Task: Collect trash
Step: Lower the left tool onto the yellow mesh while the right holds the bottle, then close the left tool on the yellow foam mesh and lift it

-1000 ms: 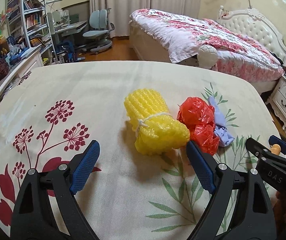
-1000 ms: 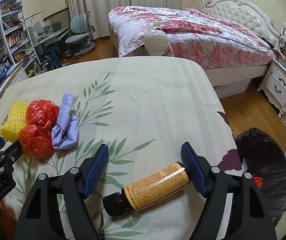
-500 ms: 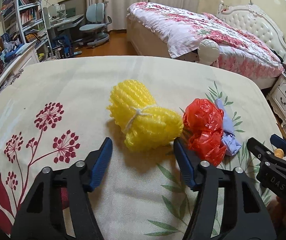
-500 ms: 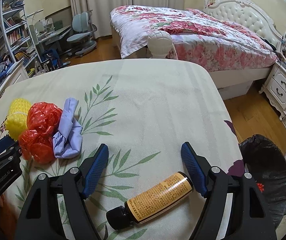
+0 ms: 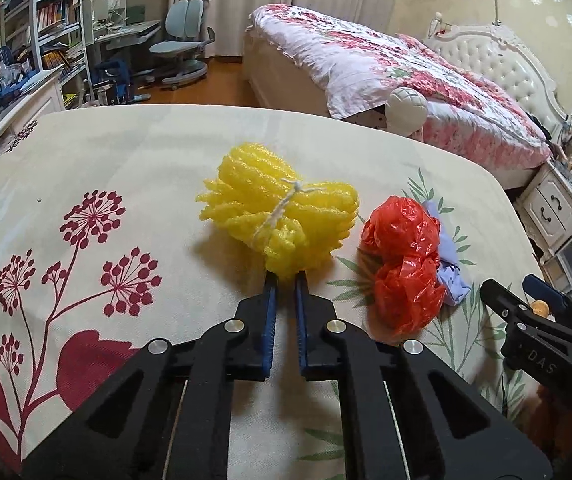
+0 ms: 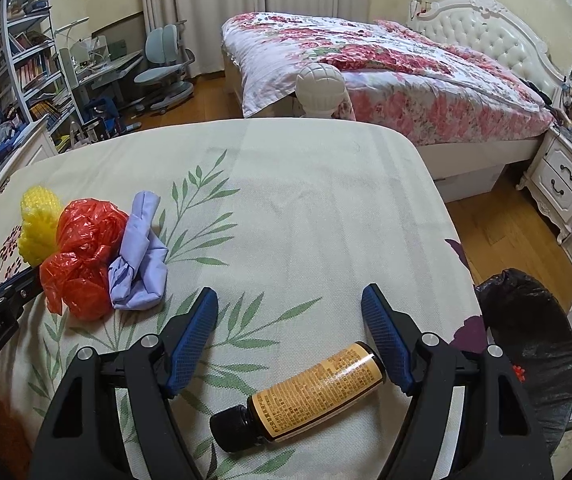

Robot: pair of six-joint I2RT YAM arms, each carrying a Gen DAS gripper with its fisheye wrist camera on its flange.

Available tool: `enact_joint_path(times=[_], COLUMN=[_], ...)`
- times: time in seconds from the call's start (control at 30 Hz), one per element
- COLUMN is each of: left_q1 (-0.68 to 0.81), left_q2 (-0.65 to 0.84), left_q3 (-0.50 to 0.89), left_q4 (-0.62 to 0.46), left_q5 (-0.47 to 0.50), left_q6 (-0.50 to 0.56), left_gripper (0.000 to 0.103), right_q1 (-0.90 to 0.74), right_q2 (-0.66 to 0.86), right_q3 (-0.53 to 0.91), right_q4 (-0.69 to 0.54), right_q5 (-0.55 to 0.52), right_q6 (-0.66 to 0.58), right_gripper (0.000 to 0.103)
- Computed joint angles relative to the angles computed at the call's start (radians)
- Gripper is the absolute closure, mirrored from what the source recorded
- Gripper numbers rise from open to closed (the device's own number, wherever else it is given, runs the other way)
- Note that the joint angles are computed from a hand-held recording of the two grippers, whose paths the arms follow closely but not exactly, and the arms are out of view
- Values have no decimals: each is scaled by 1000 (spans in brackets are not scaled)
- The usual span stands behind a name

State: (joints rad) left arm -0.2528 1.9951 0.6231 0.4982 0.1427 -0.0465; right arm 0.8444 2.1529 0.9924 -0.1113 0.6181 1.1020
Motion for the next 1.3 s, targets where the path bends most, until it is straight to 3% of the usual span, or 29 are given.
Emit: enact_joint_path(times=[0.3,0.7,0.87,0.93,0.97,1.03,1.3], left_q1=[48,115,139,143,142,134,17], left_q2=[-52,-141,-157,-167,-175,-188,-224], left_q3=[-91,-257,-287,-296,-304,-327,-318], left_q4=[50,110,120,125,129,164,157], left_q5=[30,95,104,103,95,73,-87], left_q6=[34,103,93,83,76,54,-43], left_gripper=[96,96,94,83,65,48,27], right_q1=[13,66,76,79,82,87,86], right_q2=[-11,-23,-18,-17,-17,-19,-24], right_q3=[-14,-44,-32,-33,-34,-40,-53], right_q4=[-9,-9,-27,-26,-25,-19,-1], right_q5=[12,26,33,34,34,34,31], right_q6=[17,69,78,83,86,93,95], right_gripper=[35,48,49,49,49,49,49])
